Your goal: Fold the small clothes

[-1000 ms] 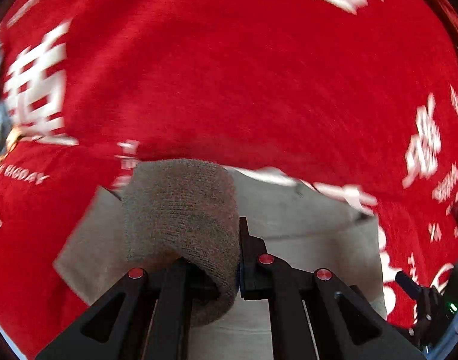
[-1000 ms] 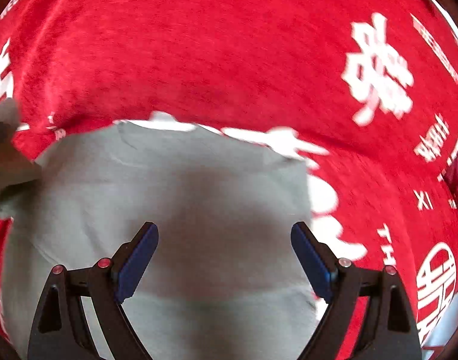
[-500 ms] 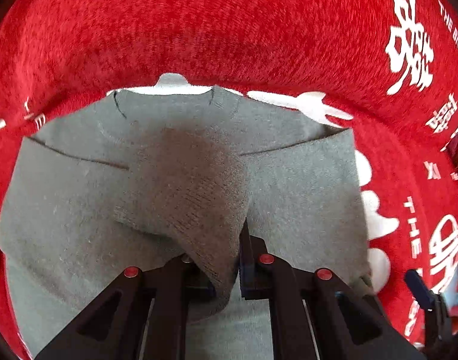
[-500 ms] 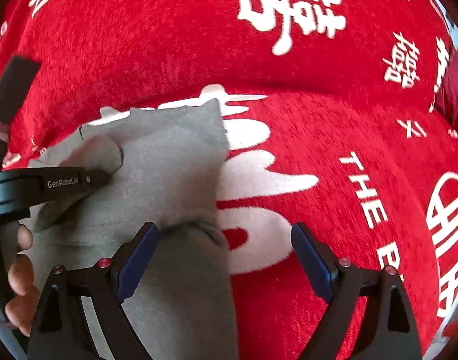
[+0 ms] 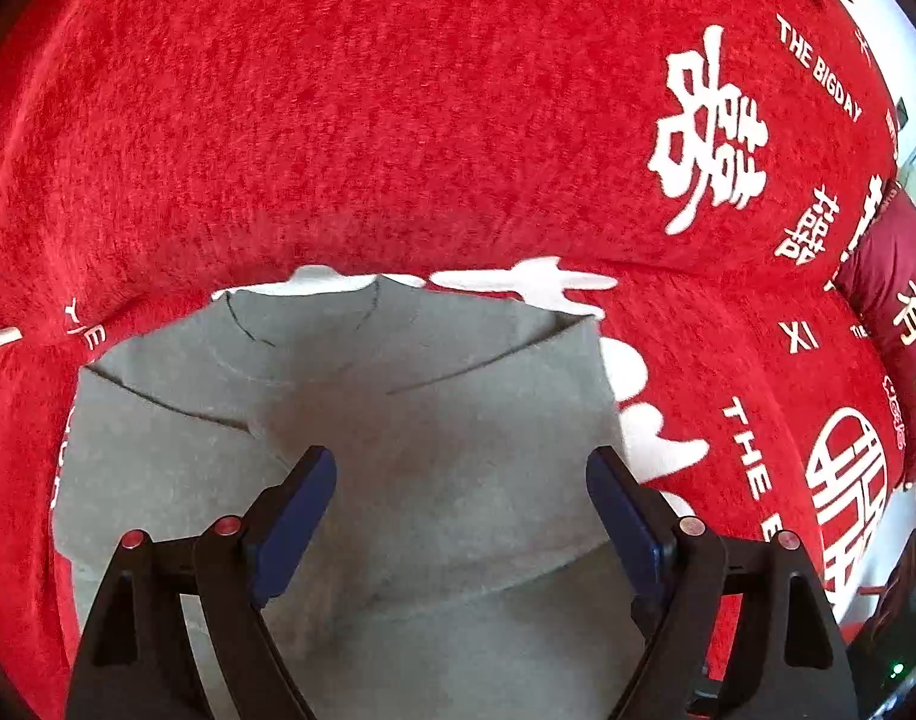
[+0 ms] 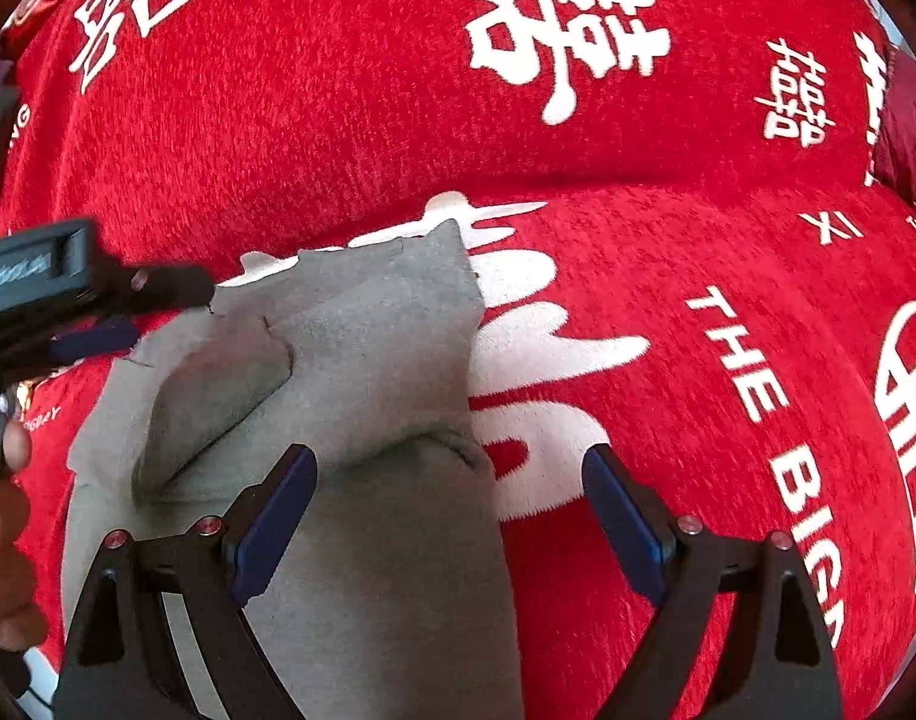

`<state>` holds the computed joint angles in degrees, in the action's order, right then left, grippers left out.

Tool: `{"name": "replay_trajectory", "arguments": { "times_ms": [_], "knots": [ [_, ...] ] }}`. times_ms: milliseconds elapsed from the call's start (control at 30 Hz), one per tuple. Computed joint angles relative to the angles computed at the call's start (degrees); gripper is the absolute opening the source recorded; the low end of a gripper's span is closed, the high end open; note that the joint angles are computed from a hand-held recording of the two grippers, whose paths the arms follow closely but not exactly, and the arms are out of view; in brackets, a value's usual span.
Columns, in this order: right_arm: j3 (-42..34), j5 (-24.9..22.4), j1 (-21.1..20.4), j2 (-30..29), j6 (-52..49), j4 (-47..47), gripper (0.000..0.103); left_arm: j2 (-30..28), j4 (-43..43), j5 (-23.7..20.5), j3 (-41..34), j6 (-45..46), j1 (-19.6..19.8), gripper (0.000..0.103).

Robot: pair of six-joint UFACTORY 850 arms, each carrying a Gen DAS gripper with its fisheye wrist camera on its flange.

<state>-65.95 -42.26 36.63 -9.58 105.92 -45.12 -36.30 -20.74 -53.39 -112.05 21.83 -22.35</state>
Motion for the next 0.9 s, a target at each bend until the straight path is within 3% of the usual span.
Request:
{"name": "replay_trajectory", "arguments": {
  "times_ms": [67,233,300,367,467,533,600,633,767,833,900],
  "knots": [
    [1.13,-0.24,0.40,1.29,0.62,-0.29,0.091,0.64,0.30,0.15,0.12,-0.33,0.64,0.086],
    [1.67,0.18,0.72,2.61,0.23,-2.00,0.091,6.21,0.48,8.83,9.87,-5.79,7.44,0.086],
    [0.39,1.81,0.19,1.67,-0.21,-1.64,0.091,7.67,6.38,13.07,14.49,-12.67,9.27,0.086],
    [-2.48,3.70,-0.36,-0.57,-1.96,-0.56,0.091,7.43,10.22,12.89,17.52,-16.51,11.22,0.086],
    [-10.95,4.76,-1.06,-7.01,-11.35,4.43,0.091,8.51,7.74,15.71,23.70,-15.64,13.71,0.086],
    [-17.71,3.48,-1.17,-11.89,-19.05,8.72,0.091,12.33,7.19,25.53,30.63,-12.26,13.53,0.087],
    [-26.40,0.35,-1.34,-18.22,-27.89,13.80,0.091,14.07,11.77,30.85,34.67,-12.48,12.35,0.101],
    [-30.10,-1.86,-1.32,-20.97,-30.89,15.49,0.091,14.79,14.24,32.55,36.03,-14.22,11.75,0.103],
    [-42.39,-10.06,-2.12,-30.88,-39.85,21.19,0.090,14.40,7.59,32.00,35.36,-8.94,12.67,0.103],
    [-41.08,-10.06,-3.24,-31.13,-39.78,24.03,0.053,14.46,10.13,32.73,35.51,-11.06,12.26,0.103],
    [-32.94,-2.36,-4.27,-26.06,-32.48,24.04,0.040,14.28,11.08,33.55,35.55,-12.41,11.95,0.103]
  ]
}}
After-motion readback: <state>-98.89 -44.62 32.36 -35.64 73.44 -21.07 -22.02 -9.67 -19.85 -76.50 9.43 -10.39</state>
